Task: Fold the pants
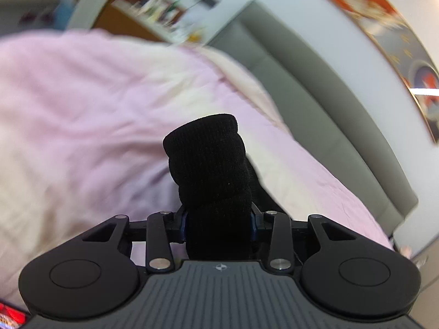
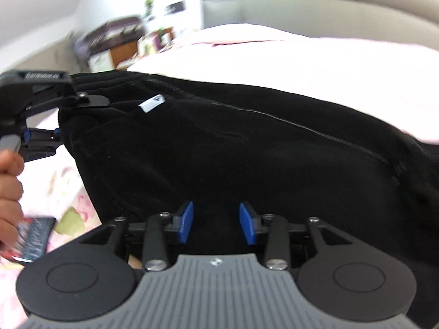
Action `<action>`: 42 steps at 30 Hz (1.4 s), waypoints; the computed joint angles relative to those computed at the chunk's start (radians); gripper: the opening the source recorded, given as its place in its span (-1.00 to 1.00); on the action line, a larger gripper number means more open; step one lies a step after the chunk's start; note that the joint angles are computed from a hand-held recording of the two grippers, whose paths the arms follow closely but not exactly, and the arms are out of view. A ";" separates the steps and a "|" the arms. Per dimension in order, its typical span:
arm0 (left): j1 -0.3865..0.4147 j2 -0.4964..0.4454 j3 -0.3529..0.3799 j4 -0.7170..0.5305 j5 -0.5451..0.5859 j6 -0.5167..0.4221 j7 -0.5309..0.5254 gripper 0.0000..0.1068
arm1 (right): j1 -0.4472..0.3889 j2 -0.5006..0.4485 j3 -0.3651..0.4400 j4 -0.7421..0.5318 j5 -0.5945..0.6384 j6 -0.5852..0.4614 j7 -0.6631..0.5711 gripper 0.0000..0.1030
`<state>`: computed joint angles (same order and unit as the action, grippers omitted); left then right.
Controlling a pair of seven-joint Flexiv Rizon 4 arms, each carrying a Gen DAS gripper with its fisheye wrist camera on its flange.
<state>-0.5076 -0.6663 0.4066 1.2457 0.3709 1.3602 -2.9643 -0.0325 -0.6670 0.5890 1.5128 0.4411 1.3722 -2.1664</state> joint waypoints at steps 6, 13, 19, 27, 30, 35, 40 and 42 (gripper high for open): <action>-0.036 -0.081 -0.065 -0.270 0.154 -0.162 0.407 -0.19 | -0.178 0.041 0.100 0.049 0.171 0.037 -0.059 -0.32; -0.023 -0.301 -0.279 -0.600 0.100 -0.401 1.116 -0.06 | -0.262 0.089 0.062 0.054 0.293 0.063 -0.056 -0.31; -0.057 -0.415 -0.282 -0.766 -0.006 -0.591 1.364 0.17 | -0.230 0.112 -0.028 0.016 0.303 0.016 0.020 -0.25; 0.097 -0.191 -0.468 -0.343 -0.331 -0.303 1.338 0.74 | -0.090 0.065 -0.105 -0.127 0.239 -0.111 0.067 0.12; 0.101 -0.128 -0.393 -0.228 -0.364 -0.211 1.188 0.75 | -0.030 0.020 -0.127 -0.212 0.206 -0.155 0.081 0.28; 0.221 -0.114 -0.506 -0.056 -0.571 0.000 1.026 0.78 | 0.094 -0.084 -0.210 -0.384 0.073 -0.231 0.202 0.30; 0.223 -0.162 -0.496 -0.091 -0.663 -0.140 0.949 0.76 | 0.137 -0.199 -0.228 -0.589 -0.010 -0.438 0.265 -0.37; 0.239 -0.158 -0.530 -0.062 -0.680 -0.090 0.962 0.70 | 0.144 -0.197 -0.243 -0.594 -0.016 -0.445 0.272 -0.52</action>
<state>-0.2687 -0.8240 -0.1238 1.1834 -0.3086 1.2698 -2.0027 0.1118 -0.8643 0.3461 0.9192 0.4247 0.9272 -1.8940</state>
